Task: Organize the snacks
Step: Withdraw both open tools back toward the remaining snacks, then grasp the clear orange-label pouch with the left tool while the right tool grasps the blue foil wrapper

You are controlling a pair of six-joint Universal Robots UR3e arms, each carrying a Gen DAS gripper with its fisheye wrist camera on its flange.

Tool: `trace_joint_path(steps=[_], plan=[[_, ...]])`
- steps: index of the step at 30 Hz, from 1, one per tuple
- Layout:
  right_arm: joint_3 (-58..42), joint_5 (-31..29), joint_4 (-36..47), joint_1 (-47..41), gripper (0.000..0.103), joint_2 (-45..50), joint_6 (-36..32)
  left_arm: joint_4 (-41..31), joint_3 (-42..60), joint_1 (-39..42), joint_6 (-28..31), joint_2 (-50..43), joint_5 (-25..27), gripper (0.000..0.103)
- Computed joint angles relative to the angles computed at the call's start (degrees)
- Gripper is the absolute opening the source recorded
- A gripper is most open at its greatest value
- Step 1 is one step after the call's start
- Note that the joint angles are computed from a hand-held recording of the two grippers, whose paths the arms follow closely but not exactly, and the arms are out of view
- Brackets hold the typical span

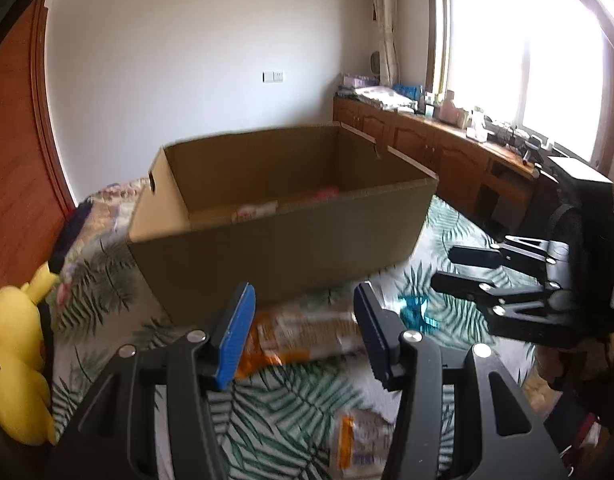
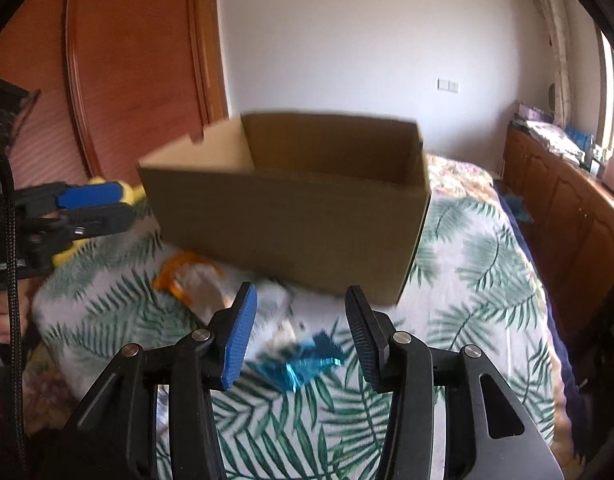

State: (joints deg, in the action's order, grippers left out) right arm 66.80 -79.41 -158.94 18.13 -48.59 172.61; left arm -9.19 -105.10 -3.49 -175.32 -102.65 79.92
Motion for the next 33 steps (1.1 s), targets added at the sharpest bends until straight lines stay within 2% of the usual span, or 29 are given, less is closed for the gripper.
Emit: trace_joint_path(steps=[13,22,27,33], plan=[[-4.20,-1.87,6.30,-0.42,0.046,5.53,2.03,9.14,-11.39,-3.76,-2.90,-0.82,1.25,0.052],[-7.57,-1.50,11.60,-0.33,0.046,6.85,1.36,9.45,-13.80,-5.59,-5.02,-0.22,0.37,0.052],[-6.90,0.41,10.73,-1.10,0.047,6.99,1.49,10.14,-14.25,-7.13,-5.24,-1.27,3.40,0.055],[-7.40,-0.98,10.16,-0.52,0.048,7.55,1.22,10.17,-15.49,-7.49,-5.45,-1.29,2.55,0.056]])
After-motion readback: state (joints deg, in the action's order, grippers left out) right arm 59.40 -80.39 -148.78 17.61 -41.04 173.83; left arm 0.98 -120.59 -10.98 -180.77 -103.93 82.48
